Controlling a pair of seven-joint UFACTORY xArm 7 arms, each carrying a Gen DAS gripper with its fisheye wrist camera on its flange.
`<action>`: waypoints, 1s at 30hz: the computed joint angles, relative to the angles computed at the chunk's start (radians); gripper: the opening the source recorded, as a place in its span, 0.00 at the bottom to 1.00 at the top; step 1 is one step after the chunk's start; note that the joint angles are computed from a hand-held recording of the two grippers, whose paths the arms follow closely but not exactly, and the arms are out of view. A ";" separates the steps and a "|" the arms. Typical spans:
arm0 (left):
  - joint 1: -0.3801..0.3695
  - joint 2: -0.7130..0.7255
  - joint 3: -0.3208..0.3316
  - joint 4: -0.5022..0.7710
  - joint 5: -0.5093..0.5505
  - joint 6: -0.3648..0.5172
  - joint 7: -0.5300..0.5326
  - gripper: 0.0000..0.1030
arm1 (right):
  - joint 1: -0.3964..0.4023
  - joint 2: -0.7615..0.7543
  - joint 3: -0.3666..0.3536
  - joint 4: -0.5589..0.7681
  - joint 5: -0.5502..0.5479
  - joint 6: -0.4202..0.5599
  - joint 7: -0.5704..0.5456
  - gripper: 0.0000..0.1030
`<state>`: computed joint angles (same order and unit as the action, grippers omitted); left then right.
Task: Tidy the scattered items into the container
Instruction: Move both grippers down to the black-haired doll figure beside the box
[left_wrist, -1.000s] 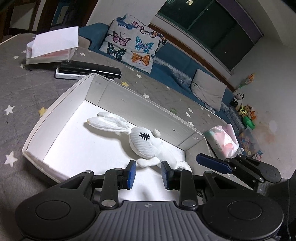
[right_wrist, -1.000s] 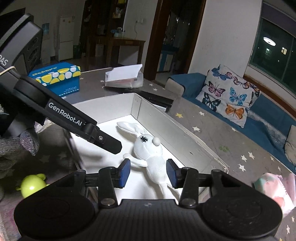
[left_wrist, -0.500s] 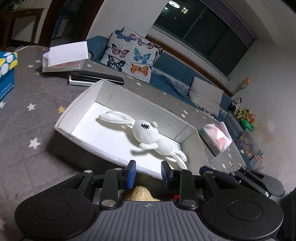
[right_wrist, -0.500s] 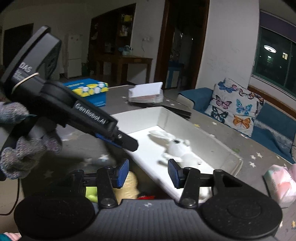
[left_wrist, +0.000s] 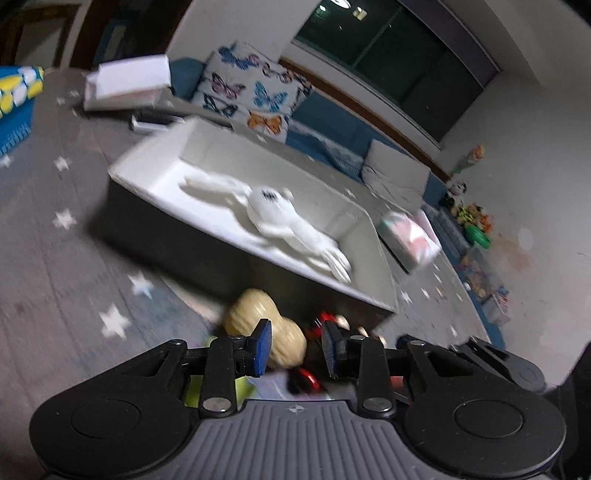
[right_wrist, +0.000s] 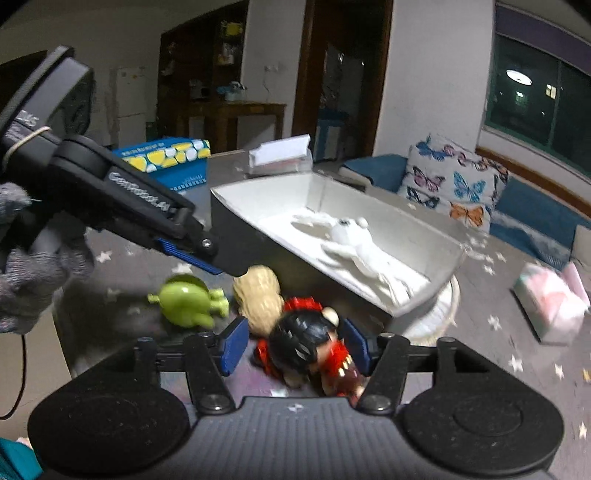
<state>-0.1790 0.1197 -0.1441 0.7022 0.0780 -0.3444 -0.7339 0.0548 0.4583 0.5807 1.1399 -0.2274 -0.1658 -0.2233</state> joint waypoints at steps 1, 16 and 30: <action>0.008 0.006 -0.010 0.003 0.018 0.000 -0.016 0.31 | 0.012 -0.006 -0.017 -0.008 0.005 -0.004 0.004 0.62; 0.111 0.086 -0.108 0.067 0.241 0.000 -0.205 0.31 | 0.056 -0.006 -0.103 -0.030 -0.006 -0.024 0.077 0.71; 0.167 0.120 -0.142 0.091 0.292 -0.005 -0.256 0.31 | 0.201 0.070 -0.225 0.104 0.061 0.049 -0.010 0.81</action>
<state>-0.0123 0.2394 -0.2865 0.7928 0.3700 -0.3492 -0.9904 0.2557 0.5282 0.3555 1.2443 -0.1663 -0.1170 -0.2329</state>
